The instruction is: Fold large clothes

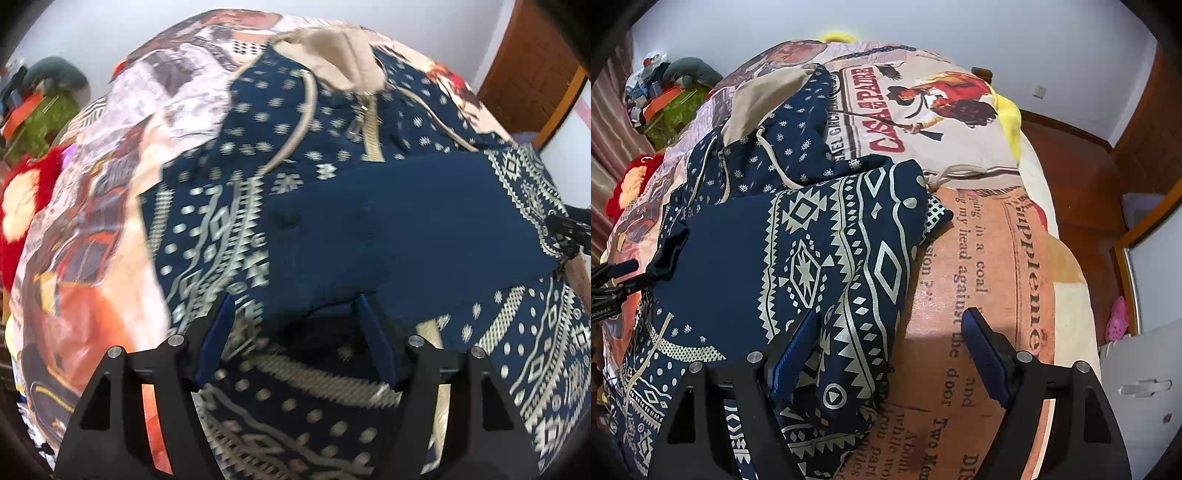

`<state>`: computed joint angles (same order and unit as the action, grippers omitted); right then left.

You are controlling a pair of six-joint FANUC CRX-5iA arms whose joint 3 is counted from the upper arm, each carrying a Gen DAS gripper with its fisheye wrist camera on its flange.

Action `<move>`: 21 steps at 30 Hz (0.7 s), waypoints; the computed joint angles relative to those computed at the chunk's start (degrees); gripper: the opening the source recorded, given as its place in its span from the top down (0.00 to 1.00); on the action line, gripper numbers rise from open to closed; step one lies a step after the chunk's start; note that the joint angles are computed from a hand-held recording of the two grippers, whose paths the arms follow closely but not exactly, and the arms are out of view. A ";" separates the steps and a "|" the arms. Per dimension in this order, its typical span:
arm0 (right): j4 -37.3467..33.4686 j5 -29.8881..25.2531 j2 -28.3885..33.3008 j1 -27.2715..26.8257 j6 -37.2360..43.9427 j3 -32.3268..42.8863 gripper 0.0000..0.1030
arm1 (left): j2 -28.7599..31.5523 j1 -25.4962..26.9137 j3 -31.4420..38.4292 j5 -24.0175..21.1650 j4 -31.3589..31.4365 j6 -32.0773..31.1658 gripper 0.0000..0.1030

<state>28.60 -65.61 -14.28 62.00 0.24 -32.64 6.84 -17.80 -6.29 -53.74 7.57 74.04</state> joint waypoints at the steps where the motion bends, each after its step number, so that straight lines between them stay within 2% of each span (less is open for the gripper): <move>1: 0.11 0.05 0.01 0.10 -0.26 -0.08 0.23 | 1.52 -1.08 1.41 -0.21 -1.40 1.12 0.34; 7: 0.33 0.83 -0.89 0.20 -0.71 -0.98 0.23 | 4.49 -3.93 6.13 0.95 -10.64 11.04 0.34; 13: 0.60 1.19 -1.34 0.32 -0.42 -1.46 0.23 | 3.46 -0.37 7.70 0.59 -18.97 19.43 0.34; 18: 0.59 1.07 -1.33 0.37 -0.46 -1.41 0.23 | 3.44 4.16 7.75 -3.17 -20.28 19.43 0.34; 21: 1.24 -1.12 -0.76 0.76 0.05 -0.29 0.23 | 1.52 7.00 5.07 -1.70 -16.82 15.82 0.34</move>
<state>29.83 -66.73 -15.04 62.76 0.30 -32.93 8.35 -10.81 -1.22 -55.43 -9.25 89.86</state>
